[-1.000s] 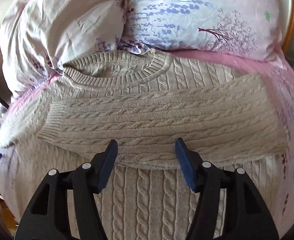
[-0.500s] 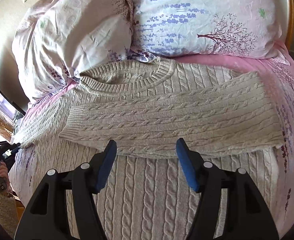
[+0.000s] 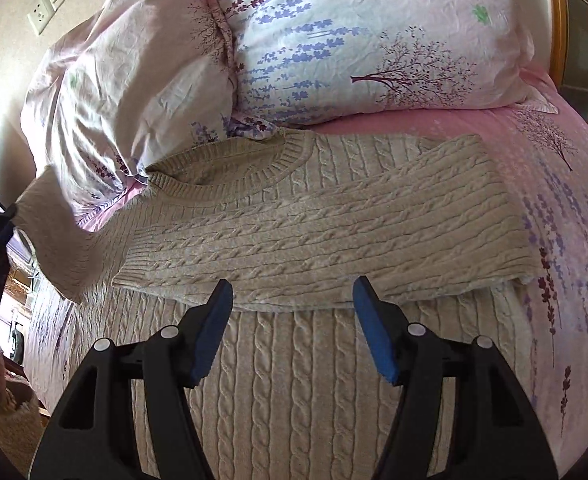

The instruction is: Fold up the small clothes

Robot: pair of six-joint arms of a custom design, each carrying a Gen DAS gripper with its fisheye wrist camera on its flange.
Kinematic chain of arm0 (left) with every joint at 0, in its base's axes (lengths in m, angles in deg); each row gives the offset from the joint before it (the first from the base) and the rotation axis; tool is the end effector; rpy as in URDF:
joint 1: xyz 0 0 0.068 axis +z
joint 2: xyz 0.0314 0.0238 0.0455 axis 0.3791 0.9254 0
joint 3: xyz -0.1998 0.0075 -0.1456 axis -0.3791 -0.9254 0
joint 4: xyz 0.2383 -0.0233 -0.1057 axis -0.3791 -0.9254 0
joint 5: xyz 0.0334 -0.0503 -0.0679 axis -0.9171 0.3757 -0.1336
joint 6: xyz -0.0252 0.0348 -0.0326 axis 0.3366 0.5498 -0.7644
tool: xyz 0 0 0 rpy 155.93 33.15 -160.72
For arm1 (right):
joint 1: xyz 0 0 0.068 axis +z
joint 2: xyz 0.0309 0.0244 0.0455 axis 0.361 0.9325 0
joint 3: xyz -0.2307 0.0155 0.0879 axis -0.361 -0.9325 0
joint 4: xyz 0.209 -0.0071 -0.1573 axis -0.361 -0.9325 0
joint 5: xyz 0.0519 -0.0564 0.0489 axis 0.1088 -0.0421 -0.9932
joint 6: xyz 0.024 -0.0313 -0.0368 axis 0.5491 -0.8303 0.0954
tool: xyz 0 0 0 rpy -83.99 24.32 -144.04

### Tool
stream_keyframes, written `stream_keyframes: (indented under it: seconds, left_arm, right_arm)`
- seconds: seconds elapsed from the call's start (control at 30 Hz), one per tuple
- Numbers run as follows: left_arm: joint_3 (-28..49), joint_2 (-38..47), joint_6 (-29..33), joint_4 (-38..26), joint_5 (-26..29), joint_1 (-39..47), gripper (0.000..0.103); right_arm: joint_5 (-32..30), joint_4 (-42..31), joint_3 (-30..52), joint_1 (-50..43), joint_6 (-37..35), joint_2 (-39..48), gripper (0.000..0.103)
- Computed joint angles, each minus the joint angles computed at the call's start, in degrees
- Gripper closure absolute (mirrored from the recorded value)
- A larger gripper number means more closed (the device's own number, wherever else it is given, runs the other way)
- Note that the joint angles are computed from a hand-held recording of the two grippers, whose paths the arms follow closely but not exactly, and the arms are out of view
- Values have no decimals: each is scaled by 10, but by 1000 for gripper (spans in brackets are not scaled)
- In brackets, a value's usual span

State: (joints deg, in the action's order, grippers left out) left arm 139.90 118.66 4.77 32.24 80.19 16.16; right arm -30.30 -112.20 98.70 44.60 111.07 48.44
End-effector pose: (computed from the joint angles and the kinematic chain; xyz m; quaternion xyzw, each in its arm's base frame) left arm 0.3185 -0.0574 0.2839 -0.0754 0.8230 -0.4657 0.3165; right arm 0.2297 0.0963 0.2983 0.1633 0.9395 0.1263 0.2734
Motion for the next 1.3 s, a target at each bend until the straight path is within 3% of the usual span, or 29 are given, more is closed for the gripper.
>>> stream_keyframes:
  seconds: [0.1, 0.23, 0.37, 0.47, 0.6, 0.63, 0.67, 0.73, 0.87, 0.97, 1.07, 1.1, 1.17, 1.2, 1.3]
  left_arm:
    - [11, 77, 7, 2, -39, -85, 97]
    - [28, 167, -1, -9, -18, -117, 92]
    - [-2, 154, -29, 11, 5, -77, 67]
    - [-21, 120, -44, 4, 7, -31, 64]
    - [-36, 112, -87, 15, 12, 14, 67]
    - [-40, 111, -103, 24, 13, 19, 72]
    - [-38, 114, -116, 33, 10, 19, 86]
    - [-21, 118, -118, 32, -1, 7, 93]
    - [49, 133, -96, 26, -26, -63, 94]
    - [126, 166, -46, -11, -54, -140, 94]
    - [245, 247, 37, -113, -68, -218, 91]
    - [315, 299, 84, -184, -68, -244, 88]
    - [397, 367, 130, -268, -54, -269, 84]
    - [412, 383, 145, -289, -45, -275, 83]
    - [358, 344, 174, -269, -9, -258, 83]
  right_arm:
    - [-5, -2, -13, -3, 2, -8, 39]
    - [-12, -3, -22, -4, 0, -10, 39]
    - [-5, 3, -24, 4, -5, -9, 39]
    - [-14, 7, -23, 5, -1, -3, 39]
    - [-16, 14, -22, 10, -3, 2, 39]
    - [-13, 14, -22, 11, -5, 1, 39]
    - [-10, 13, -22, 12, -7, -2, 39]
    - [-5, 12, -21, 10, -11, -9, 39]
    - [-10, 11, -24, -16, -18, -31, 39]
    - [-24, 12, -31, -47, -21, -49, 39]
    - [-63, 28, -59, -98, -12, -80, 39]
    - [-76, 33, -69, -115, -8, -89, 39]
    - [-110, 41, -86, -155, -1, -103, 39]
    - [-126, 42, -92, -171, 1, -107, 39]
    - [-161, 46, -96, -201, -7, -112, 40]
